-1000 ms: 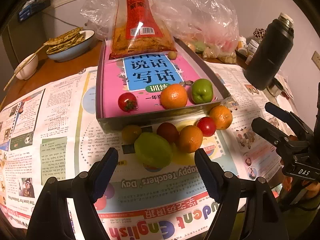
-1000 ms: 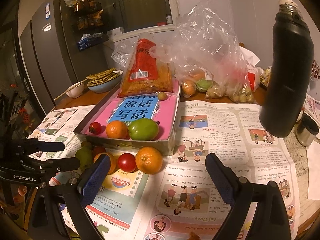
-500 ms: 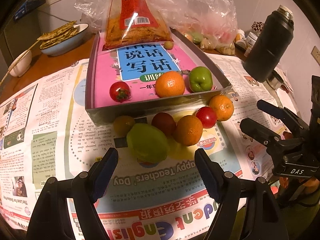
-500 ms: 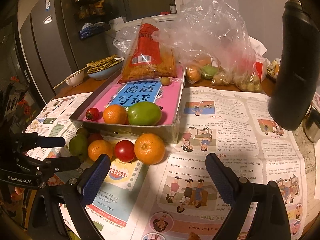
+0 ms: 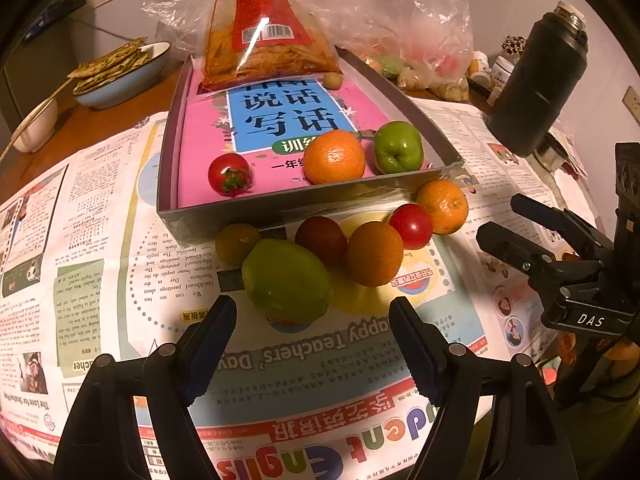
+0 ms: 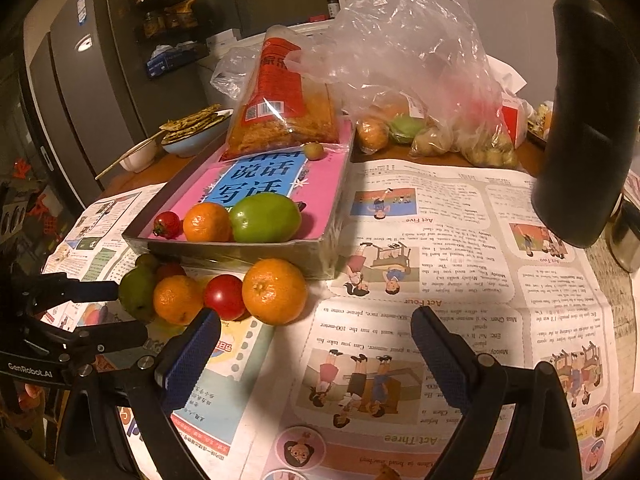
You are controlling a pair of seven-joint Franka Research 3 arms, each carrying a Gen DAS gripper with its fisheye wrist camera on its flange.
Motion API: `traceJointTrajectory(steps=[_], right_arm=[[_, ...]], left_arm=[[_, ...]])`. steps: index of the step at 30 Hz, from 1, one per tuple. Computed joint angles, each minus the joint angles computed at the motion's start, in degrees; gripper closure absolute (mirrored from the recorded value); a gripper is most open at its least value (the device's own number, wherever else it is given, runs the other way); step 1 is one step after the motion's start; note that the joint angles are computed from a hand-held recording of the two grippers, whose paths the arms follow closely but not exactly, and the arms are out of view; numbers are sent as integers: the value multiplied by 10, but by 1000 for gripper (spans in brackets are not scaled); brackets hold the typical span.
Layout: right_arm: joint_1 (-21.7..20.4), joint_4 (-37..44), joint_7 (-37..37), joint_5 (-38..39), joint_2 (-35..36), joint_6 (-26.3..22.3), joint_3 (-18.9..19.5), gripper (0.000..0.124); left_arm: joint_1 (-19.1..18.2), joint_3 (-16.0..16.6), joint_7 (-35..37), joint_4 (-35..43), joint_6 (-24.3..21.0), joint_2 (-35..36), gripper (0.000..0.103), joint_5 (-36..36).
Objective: Organize fruits
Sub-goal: 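Grasp the large green fruit with the left gripper while the right gripper grasps a mandarin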
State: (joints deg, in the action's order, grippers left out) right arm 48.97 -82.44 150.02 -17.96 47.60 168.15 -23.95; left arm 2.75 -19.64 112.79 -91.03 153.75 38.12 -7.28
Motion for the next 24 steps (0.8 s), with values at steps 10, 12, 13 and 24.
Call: traceJointTrajectory(steps=[10, 12, 13, 24], right_arm=[[-23, 31, -8, 17, 19, -20, 24, 27], [-26, 30, -9, 18, 19, -17, 28, 28], [-26, 30, -9, 18, 19, -15, 27, 27], [-35, 47, -8, 42, 35, -4, 31, 32]], left_arm=[[5, -2, -7, 21, -15, 15, 23, -5], [4, 1, -10, 28, -20, 19, 23, -6], [4, 1, -9, 29, -19, 21, 23, -7], [13, -11, 9, 61, -34, 46, 39, -27]])
